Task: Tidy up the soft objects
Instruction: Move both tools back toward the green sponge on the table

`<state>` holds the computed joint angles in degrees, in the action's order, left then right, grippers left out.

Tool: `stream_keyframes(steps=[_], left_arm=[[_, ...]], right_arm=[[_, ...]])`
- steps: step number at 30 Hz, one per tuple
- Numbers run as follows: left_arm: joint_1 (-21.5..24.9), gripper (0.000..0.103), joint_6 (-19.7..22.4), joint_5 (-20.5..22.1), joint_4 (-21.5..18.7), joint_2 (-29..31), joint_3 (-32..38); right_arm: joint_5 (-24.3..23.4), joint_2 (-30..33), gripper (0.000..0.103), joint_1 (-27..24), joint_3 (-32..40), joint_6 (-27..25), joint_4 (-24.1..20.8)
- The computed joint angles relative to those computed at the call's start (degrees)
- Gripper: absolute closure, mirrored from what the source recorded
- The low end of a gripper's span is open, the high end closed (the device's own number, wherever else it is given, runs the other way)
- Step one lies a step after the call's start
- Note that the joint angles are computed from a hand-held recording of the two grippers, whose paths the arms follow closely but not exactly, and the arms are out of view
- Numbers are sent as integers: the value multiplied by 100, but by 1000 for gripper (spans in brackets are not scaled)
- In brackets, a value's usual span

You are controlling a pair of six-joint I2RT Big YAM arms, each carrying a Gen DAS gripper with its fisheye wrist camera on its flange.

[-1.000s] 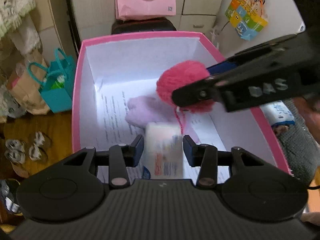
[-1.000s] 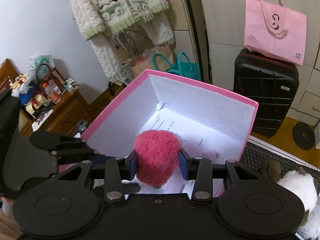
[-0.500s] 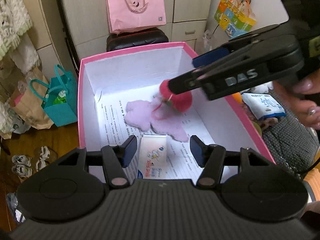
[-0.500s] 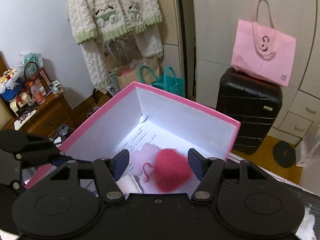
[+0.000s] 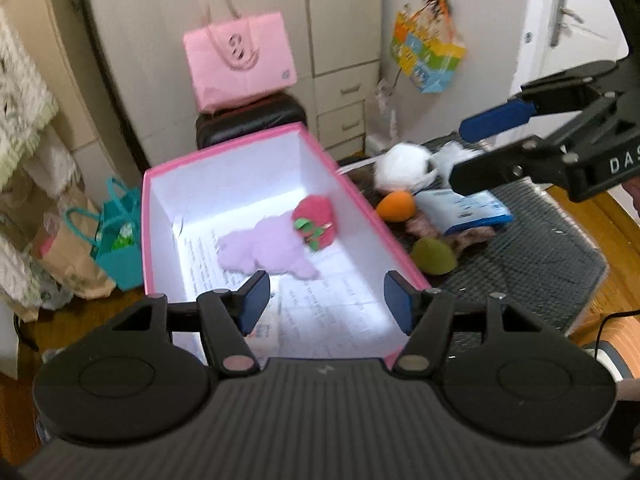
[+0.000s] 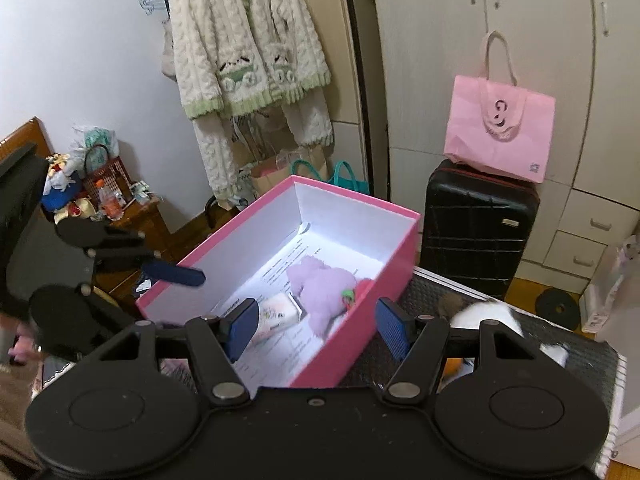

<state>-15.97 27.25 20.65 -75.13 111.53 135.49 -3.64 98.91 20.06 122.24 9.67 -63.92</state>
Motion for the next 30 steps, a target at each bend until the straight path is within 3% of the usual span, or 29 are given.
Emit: stream_keyframes(steps=[9, 17, 20, 23, 30], left_arm=[[-343, 30, 204, 478, 240, -646, -809], [-776, 29, 406, 690, 283, -805, -1262], [-939, 29, 401, 614, 514, -873, -1519], [-1086, 29, 243, 488, 788, -883, -1729], [-1257, 29, -312, 313, 949, -573, -1682]], right_arm=[[370, -1314, 32, -58, -1684, -131, 520], [285, -2059, 32, -300, -2864, -61, 817], [98, -2251, 32, -493, -3215, -12, 912], [-60, -2350, 32, -663, -3444, 21, 991], [-675, -2357, 32, -1114, -3796, -27, 1283]])
